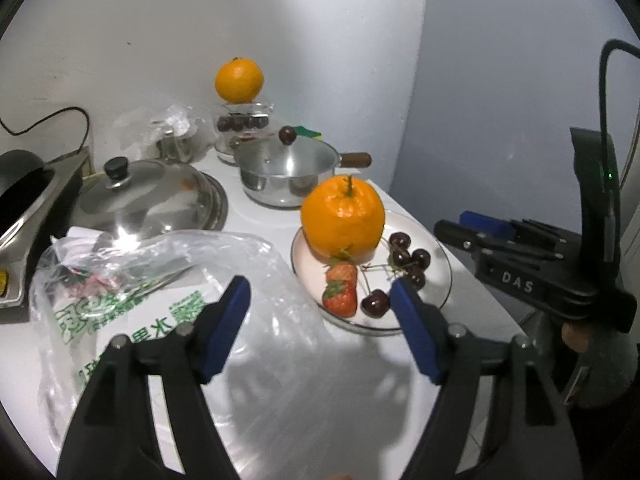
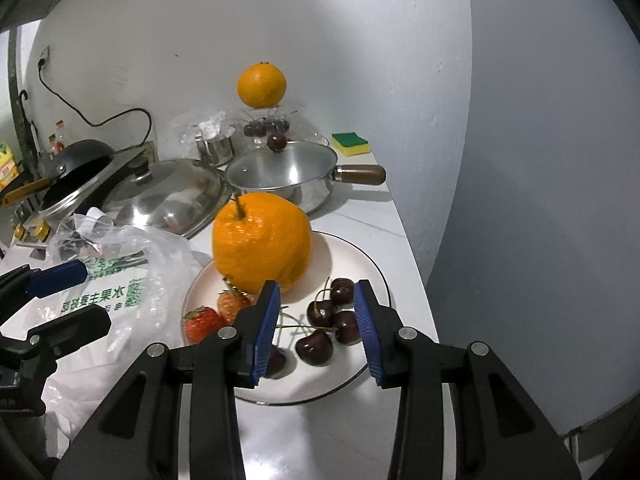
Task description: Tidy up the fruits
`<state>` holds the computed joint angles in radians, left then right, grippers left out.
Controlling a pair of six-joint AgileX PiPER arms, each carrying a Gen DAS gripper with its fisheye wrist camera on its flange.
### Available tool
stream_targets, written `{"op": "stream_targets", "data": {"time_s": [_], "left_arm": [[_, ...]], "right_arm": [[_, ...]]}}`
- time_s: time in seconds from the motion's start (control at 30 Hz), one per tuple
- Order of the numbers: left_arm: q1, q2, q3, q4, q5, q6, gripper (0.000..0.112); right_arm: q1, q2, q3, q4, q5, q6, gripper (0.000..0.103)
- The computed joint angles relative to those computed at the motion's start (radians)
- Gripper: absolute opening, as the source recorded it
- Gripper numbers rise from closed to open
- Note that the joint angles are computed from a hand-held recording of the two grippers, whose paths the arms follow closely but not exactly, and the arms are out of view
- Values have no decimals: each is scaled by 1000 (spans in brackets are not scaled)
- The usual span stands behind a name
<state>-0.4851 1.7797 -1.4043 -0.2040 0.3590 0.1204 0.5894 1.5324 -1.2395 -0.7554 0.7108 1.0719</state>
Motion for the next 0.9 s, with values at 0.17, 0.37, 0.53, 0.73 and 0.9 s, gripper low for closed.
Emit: {"op": "stream_targets", "data": {"time_s": [0.17, 0.37, 0.53, 0.73, 0.9], "left_arm": [[12, -74, 78, 3, -25, 0, 75], [30, -172, 176, 11, -60, -8, 76], [55, -254, 250, -10, -82, 14, 83], [86, -347, 319, -28, -92, 55, 92], [118, -405, 356, -86, -98, 123, 92]], "right_arm": [[77, -18, -15, -56, 68, 57, 45], [168, -31, -42, -114, 144, 107, 48], [248, -30, -73, -153, 210, 141, 48], [347, -16, -120, -210, 288, 193, 49], [418, 6, -170, -248, 352, 219, 50]]}}
